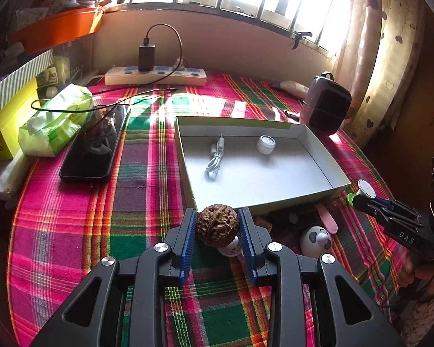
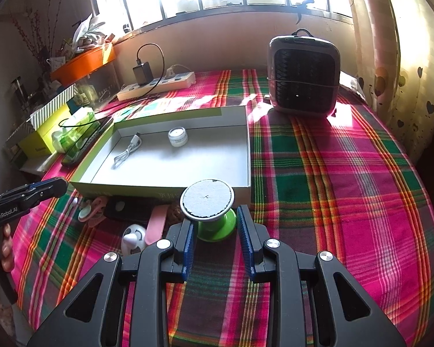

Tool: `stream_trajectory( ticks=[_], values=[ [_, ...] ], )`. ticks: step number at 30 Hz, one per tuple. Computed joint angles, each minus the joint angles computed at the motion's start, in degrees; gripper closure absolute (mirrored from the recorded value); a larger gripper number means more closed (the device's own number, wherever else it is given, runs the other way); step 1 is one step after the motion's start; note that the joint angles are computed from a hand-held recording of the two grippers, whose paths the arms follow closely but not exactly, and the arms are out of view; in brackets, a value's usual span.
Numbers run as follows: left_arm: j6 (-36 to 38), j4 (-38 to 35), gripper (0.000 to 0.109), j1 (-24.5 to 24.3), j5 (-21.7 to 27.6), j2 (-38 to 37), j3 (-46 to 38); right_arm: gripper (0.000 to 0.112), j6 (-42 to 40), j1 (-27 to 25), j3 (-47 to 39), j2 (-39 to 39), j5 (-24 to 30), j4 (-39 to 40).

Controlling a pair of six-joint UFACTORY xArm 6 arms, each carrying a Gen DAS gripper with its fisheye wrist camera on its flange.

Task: Organize objects
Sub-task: 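Lift and carry the green roll and walnut in both grippers into the tray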

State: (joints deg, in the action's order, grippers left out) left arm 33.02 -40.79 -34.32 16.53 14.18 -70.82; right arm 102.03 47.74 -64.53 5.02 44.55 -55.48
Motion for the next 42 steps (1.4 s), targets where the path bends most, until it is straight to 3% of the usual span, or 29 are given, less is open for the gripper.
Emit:
stream_trajectory(
  ticks=[16, 42],
  values=[
    [-2.4, 4.5, 0.081, -1.2, 3.7, 6.7, -11.2, 0.083, -5.8, -3.9, -4.5, 2.4, -4.0, 0.8],
    [-15.2, 19.9, 0.081, -1.3, 18.4, 30.3, -45.3, 0.083, -22.1, -13.5, -15.4, 13.6, -10.0, 12.2]
  ],
)
